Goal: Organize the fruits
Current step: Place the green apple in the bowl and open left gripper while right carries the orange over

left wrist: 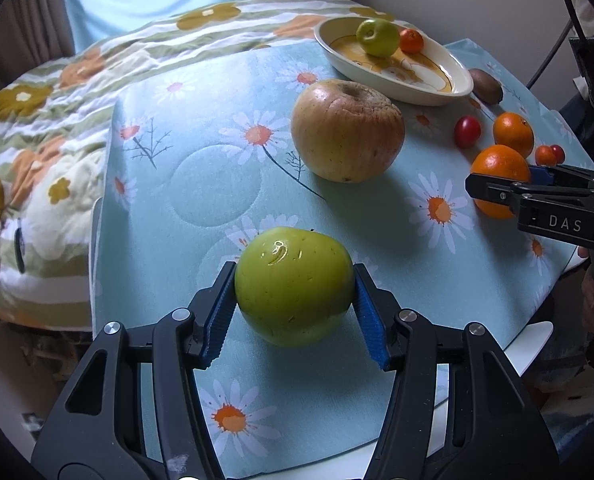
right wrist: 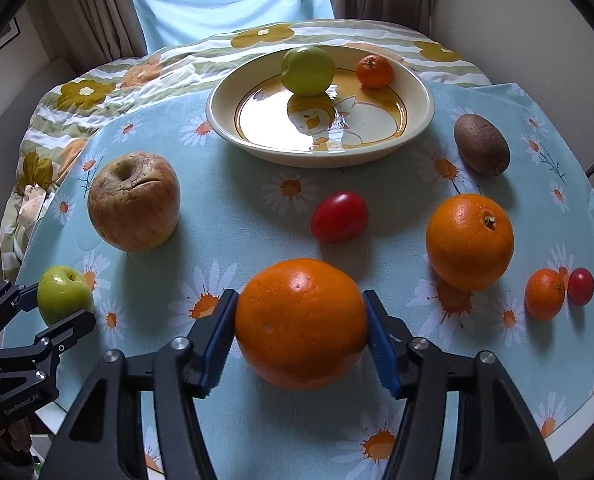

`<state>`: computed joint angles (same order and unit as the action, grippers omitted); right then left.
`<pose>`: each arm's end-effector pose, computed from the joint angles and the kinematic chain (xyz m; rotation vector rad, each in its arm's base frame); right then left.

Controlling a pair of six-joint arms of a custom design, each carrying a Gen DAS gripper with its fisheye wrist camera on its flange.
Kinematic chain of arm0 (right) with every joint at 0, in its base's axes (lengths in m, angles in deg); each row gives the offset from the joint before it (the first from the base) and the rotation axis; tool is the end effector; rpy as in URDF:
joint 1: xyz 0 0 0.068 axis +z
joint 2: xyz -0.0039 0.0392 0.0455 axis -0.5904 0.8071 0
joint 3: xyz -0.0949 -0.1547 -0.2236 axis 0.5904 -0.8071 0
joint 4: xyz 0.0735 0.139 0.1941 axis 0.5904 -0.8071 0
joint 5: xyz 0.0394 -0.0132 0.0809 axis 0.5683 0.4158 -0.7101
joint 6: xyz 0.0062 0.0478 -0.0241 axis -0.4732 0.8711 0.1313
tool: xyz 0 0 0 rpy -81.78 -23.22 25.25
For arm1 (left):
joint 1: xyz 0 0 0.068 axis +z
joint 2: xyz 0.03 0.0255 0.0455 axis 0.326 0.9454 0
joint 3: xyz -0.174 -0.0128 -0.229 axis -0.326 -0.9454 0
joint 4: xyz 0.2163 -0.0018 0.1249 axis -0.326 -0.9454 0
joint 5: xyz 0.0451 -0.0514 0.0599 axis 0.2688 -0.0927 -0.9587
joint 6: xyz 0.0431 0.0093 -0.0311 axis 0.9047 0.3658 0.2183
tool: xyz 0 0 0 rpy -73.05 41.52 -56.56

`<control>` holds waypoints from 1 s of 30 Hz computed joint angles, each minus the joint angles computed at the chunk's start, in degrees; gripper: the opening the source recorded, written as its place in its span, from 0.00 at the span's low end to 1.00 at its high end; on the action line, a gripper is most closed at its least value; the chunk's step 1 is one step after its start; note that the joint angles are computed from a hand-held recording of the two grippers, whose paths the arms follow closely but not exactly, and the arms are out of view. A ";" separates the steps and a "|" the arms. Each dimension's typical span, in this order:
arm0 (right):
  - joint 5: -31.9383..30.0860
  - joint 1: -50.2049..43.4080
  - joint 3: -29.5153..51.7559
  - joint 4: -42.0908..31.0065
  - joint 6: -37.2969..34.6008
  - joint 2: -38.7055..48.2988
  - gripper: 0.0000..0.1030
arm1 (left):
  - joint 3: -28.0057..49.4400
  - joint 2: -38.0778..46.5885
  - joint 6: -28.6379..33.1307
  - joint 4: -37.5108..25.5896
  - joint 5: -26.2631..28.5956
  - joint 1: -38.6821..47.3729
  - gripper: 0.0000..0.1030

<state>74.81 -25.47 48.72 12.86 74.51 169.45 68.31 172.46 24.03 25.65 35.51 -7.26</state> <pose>0.2827 0.0563 0.0458 -0.1508 2.6771 0.1924 0.2445 -0.1177 0.0355 0.2952 2.6366 -0.1245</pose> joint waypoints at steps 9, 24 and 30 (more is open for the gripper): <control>-2.37 -0.93 -2.10 -1.87 -1.32 -5.59 0.55 | -2.25 -7.60 -2.26 -3.38 -0.69 0.06 0.59; -6.52 -6.19 0.58 -16.23 -6.29 -20.65 0.55 | 4.29 -21.74 -2.70 -16.63 -2.49 -1.66 0.59; -11.15 -11.11 5.81 -21.26 -11.67 -20.66 0.55 | 11.80 -20.24 -5.96 -20.97 -7.32 -5.71 0.59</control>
<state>63.65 -36.58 54.54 -8.40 62.85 148.79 80.12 152.22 18.07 4.69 28.19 -12.96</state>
